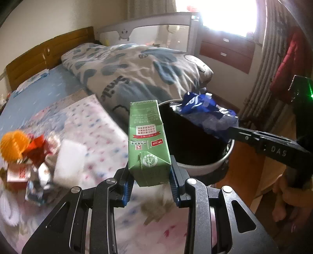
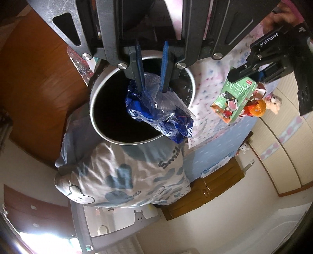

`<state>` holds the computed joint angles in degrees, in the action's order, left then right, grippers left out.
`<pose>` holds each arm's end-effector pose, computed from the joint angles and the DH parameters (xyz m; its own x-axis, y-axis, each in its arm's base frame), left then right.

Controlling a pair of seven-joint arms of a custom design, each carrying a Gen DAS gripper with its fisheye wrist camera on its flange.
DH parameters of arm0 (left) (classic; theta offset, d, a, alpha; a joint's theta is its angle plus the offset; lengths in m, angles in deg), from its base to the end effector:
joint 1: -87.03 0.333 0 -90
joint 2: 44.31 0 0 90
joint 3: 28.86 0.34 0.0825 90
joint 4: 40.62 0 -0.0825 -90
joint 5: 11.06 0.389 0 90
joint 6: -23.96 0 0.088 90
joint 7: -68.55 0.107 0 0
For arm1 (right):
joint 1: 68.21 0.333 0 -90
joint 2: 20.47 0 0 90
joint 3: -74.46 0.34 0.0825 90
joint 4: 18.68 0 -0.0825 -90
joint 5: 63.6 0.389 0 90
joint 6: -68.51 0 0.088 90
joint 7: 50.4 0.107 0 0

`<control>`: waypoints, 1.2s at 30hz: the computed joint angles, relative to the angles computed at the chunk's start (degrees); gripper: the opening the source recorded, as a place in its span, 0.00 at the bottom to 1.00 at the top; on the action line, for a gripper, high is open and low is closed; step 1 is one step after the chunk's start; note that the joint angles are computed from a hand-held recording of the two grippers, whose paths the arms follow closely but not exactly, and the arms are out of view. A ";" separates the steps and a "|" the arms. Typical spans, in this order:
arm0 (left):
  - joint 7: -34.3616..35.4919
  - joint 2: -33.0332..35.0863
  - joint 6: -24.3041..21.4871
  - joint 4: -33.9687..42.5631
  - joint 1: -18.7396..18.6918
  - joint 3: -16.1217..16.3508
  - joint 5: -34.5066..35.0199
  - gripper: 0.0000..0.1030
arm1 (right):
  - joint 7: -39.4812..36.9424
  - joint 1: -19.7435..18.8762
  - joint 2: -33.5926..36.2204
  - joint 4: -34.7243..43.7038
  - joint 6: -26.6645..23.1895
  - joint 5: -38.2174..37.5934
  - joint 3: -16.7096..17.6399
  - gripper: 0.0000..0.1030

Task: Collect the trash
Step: 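Carry both items over the bin and open both tools to drop them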

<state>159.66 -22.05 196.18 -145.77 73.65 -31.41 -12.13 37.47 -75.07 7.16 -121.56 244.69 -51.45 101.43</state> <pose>0.6765 -0.1875 0.4319 -0.2735 -0.9617 0.0180 -0.6856 0.1818 -0.7049 0.6916 0.1790 0.4199 0.1791 -0.9221 -0.3429 -0.7229 0.1130 -0.6816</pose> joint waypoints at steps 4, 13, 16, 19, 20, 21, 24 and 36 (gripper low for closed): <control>0.87 2.41 -2.14 4.05 -0.03 -0.93 0.06 0.30 | -0.16 0.21 1.40 2.38 -1.67 0.07 -0.98 0.16; 2.76 8.40 -7.77 13.08 0.63 -2.60 -0.87 0.30 | -2.78 1.25 4.59 8.14 -6.46 2.70 -2.70 0.16; 3.15 10.14 -9.56 15.76 0.77 -2.84 -1.33 0.30 | -3.83 1.97 5.45 9.83 -7.63 3.74 -3.62 0.16; 3.97 10.93 -10.98 17.02 1.51 -3.86 -2.51 0.30 | -4.55 2.94 5.84 10.91 -8.51 4.34 -4.78 0.16; 4.12 11.14 -11.25 17.30 1.51 -3.88 -2.63 0.30 | -4.65 3.33 5.99 11.28 -8.70 4.47 -5.24 0.17; 4.48 11.26 -11.19 17.39 1.72 -4.16 -2.93 0.31 | -4.79 3.66 6.09 11.56 -8.87 4.56 -5.61 0.20; 5.17 11.35 -10.71 17.31 1.96 -4.51 -3.71 0.56 | -4.20 5.02 6.16 12.14 -9.33 4.40 -7.32 0.24; 2.83 3.97 -2.58 4.18 2.11 -2.65 -5.31 0.70 | -4.51 4.25 4.55 9.15 -5.74 7.04 -5.42 0.65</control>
<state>162.50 -18.07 193.60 -141.60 75.77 -34.05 -17.44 32.96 -70.83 11.70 -112.42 238.95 -44.42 96.01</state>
